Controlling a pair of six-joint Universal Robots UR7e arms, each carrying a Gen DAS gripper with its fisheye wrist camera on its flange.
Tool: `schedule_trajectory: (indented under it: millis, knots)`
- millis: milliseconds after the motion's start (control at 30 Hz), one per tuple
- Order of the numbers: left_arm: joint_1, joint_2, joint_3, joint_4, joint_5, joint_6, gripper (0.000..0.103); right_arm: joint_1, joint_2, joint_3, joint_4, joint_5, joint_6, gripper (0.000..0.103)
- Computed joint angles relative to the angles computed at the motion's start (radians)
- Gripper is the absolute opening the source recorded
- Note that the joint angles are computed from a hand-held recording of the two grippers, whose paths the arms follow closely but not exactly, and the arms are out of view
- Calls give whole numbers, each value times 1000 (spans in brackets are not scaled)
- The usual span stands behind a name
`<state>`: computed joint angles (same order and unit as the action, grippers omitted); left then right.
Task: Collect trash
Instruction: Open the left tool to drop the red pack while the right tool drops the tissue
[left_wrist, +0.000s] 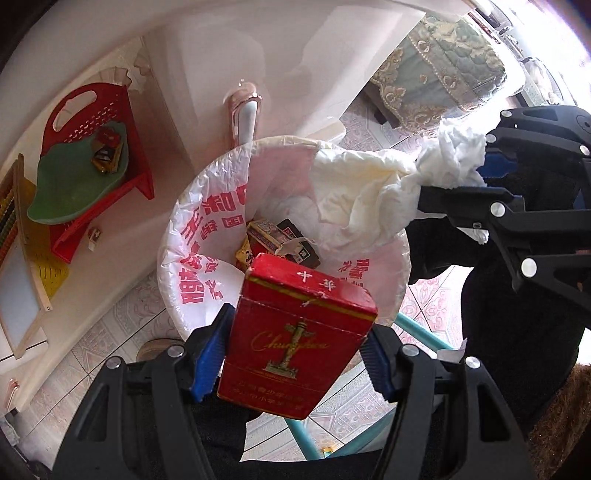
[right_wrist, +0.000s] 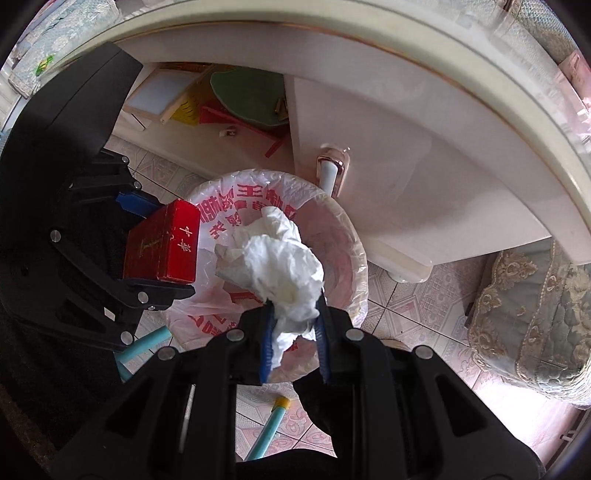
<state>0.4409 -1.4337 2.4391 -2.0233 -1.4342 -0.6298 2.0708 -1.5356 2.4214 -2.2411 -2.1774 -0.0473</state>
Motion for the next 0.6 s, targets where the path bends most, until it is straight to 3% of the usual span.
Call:
schedule_trajectory:
  millis: [600]
  knots:
    - [111, 158, 21, -123, -19, 6, 63, -122, 82, 59, -100, -8, -32, 20]
